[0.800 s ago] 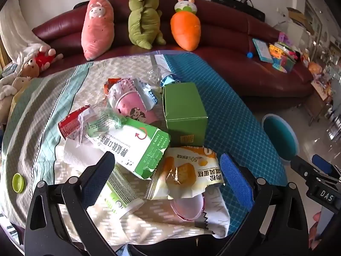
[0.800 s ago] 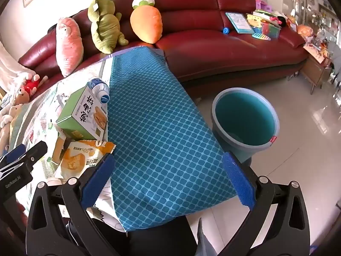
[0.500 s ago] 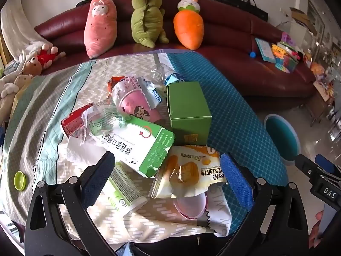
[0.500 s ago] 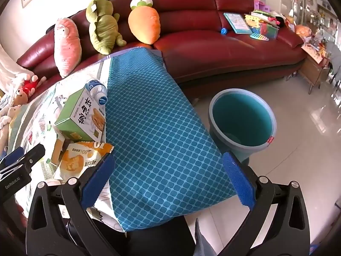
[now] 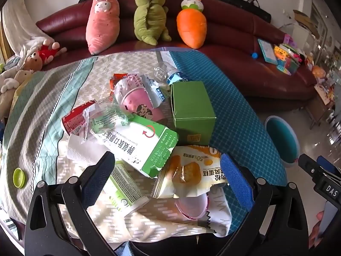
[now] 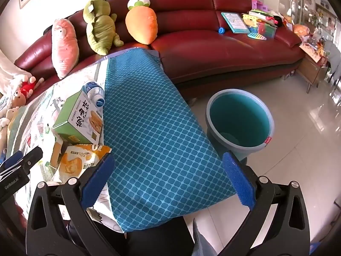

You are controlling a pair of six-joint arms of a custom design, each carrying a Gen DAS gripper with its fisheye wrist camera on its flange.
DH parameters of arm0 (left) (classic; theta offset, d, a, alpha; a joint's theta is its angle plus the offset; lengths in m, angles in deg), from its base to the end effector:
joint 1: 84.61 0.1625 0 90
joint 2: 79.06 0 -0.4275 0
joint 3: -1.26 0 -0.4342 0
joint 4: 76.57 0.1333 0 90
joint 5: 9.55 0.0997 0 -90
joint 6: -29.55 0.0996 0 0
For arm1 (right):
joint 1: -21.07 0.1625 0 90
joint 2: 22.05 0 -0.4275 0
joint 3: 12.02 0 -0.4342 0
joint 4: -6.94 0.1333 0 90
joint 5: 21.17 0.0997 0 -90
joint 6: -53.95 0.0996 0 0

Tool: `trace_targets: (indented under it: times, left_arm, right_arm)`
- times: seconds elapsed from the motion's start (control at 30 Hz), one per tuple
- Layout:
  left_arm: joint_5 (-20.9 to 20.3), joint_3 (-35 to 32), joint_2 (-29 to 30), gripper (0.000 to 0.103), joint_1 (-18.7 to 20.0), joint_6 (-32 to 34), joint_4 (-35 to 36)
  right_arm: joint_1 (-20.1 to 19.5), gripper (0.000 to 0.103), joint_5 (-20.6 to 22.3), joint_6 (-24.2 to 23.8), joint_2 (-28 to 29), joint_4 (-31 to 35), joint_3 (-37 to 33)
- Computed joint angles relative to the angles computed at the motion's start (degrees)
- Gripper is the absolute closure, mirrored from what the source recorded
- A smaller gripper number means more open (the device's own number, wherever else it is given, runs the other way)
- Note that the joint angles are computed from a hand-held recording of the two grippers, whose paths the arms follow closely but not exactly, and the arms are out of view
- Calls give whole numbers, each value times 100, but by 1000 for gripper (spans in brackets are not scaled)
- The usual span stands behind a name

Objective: Collect trash

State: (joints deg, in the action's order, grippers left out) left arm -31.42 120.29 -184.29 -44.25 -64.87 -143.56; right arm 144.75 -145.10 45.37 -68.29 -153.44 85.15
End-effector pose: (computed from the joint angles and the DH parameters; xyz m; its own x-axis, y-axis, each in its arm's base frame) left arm -0.1334 -0.4096 0.3820 -0.6223 -0.5666 -0.5401 0.1349 0.6021 -0.7870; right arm 0.4478 -0.5318 0.0894 -0.7066 -0.4191 0.5701 -0.6354 0.7303 -0.2507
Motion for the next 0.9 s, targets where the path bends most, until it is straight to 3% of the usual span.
trace_targets:
  times: [0.9]
  left_arm:
    - [5,31,-9,4,9,86,-112]
  right_arm:
    - [-50,6,-68,119,63,175,-76]
